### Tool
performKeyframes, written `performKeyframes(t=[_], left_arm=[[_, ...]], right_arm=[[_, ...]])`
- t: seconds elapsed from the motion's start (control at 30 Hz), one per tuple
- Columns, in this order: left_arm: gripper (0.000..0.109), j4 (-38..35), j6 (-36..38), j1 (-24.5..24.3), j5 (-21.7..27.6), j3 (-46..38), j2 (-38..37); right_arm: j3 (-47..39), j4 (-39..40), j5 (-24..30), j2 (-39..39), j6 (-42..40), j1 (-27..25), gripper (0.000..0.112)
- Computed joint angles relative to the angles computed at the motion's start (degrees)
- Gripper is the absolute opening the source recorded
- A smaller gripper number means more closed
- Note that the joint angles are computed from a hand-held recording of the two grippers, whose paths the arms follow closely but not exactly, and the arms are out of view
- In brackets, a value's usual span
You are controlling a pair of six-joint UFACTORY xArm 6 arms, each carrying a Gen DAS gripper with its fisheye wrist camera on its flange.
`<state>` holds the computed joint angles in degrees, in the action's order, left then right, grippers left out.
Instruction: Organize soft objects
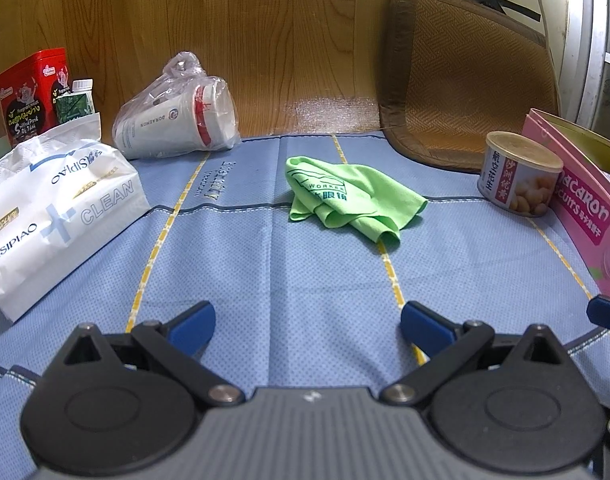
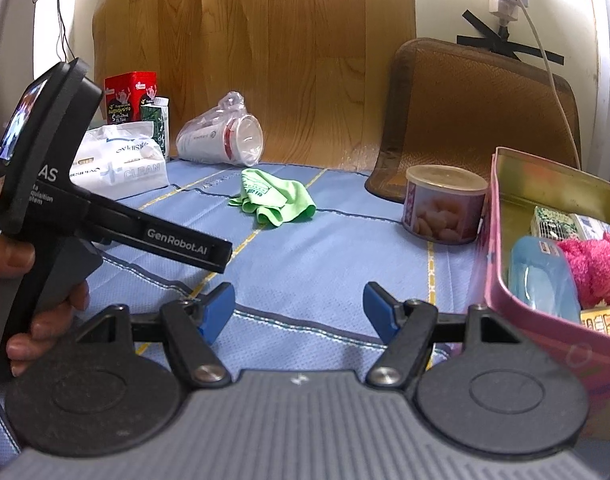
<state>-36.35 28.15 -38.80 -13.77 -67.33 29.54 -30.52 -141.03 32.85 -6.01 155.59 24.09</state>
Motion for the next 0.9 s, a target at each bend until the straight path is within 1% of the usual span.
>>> performKeyframes(t=[0.23,0.43,0.5,0.57,0.7,0.9], left_arm=[[0.103,1.34,-1.32,0.26,-0.09,0.10,0.01],[0.103,0.74,-2.01,0.04,-0.92,0.65,-0.22],[0.103,1.71,-3.16,0.25,-1.04,0.83,-0.26],[0.103,-0.09,-2.12,-0.20,-1.34,0.81,-0.29],[0.103,0.69,-3.80,-0.07,-1.78,1.11,-0.35],[0.103,5.21,-9.22,0.93,-2.39,2.01,-0.60]], right_arm=[[0.00,0.22,0.03,0.01,-0.25,0.02,0.073],[0.04,0.27,-0.05,-0.02,-0.46,-0.01,0.073],[0.02,0.45,-0.09,-0.03,-0.57,0.02,0.073],[-0.08,0.47,-0.19,0.12,-0.62,0.02,0.073],[-0.17,0.82,-0.29,0.30,-1.01,0.15,0.073],[-1.00,1.20,-1.57,0.72,-2.47,-0.40,0.073]])
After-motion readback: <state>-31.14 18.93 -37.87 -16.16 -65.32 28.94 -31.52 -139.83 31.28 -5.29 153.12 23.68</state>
